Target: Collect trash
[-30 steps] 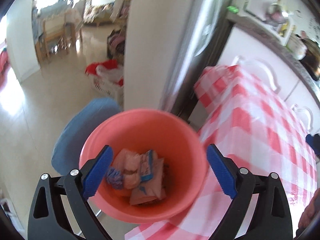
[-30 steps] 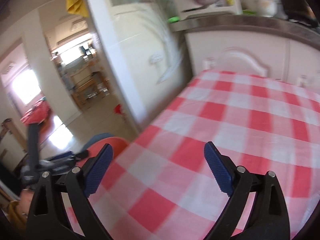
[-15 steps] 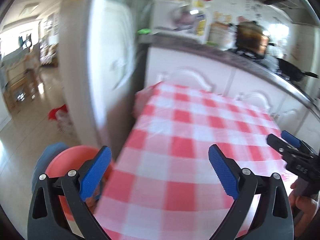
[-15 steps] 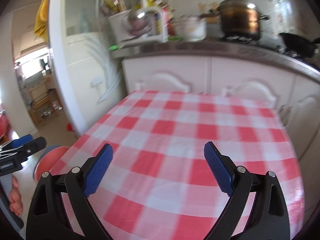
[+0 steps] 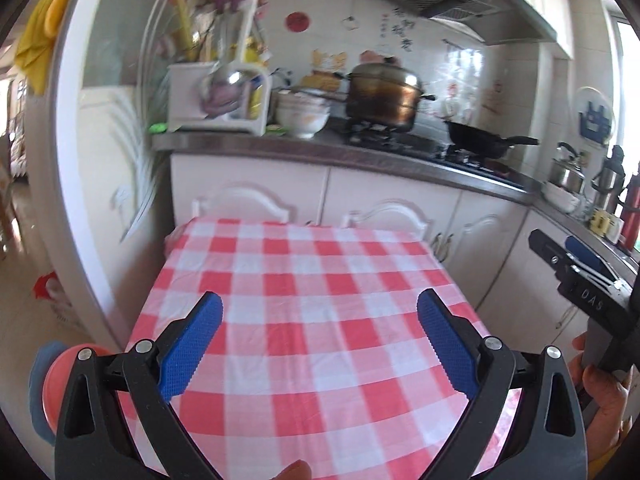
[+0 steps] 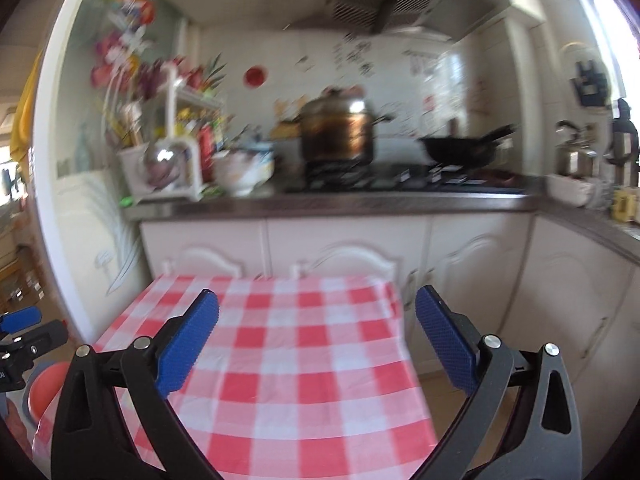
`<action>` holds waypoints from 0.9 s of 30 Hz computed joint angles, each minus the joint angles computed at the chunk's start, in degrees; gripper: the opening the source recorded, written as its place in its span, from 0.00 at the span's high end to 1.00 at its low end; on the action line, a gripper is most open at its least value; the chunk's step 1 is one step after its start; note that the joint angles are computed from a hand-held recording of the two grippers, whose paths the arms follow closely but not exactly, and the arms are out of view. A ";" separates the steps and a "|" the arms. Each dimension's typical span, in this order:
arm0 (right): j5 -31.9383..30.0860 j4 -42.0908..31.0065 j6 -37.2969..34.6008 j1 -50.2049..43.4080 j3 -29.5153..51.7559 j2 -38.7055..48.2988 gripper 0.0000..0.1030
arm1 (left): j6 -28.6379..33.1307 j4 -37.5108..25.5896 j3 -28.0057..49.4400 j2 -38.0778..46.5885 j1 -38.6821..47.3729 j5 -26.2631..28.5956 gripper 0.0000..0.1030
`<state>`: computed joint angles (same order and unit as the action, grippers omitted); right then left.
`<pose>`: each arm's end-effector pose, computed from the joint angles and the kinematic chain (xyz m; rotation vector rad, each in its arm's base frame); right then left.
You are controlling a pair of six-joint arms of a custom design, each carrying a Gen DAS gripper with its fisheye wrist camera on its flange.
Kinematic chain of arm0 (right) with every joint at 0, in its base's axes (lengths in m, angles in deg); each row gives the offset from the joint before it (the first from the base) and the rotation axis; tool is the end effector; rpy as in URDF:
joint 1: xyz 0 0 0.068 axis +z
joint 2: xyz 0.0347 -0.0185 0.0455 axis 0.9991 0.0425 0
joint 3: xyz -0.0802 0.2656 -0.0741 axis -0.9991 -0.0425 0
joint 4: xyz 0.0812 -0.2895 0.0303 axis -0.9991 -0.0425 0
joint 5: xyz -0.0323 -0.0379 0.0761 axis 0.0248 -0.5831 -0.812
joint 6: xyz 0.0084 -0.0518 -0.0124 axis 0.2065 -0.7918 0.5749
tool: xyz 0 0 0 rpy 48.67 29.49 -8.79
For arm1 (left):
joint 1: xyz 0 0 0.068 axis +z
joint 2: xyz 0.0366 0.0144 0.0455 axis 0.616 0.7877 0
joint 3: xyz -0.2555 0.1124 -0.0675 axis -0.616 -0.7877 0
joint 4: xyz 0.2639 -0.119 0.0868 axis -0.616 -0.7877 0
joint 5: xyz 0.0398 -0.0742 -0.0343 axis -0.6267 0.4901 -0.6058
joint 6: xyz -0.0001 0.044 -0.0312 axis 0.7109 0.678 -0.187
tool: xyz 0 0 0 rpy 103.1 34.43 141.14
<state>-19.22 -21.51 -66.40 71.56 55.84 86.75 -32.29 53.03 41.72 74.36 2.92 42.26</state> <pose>0.2914 -0.0655 0.2231 -0.1945 1.8189 0.1998 0.2185 -0.1292 0.2219 -0.2377 2.0159 -0.0677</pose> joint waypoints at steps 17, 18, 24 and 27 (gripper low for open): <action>-10.45 0.59 4.93 -21.35 -4.51 -16.80 0.04 | 1.39 -1.16 8.63 2.89 -15.20 -11.53 0.05; -11.06 0.84 5.41 -22.43 -4.61 -17.32 0.04 | 1.41 -1.29 8.73 2.88 -15.61 -11.76 0.05; -13.65 1.89 7.77 -26.58 -5.02 -19.67 0.04 | 2.27 -1.81 9.27 2.83 -18.43 -14.65 0.05; -14.80 2.72 8.83 -28.12 -5.44 -20.65 0.04 | 2.92 -1.77 9.40 2.52 -19.24 -15.34 0.05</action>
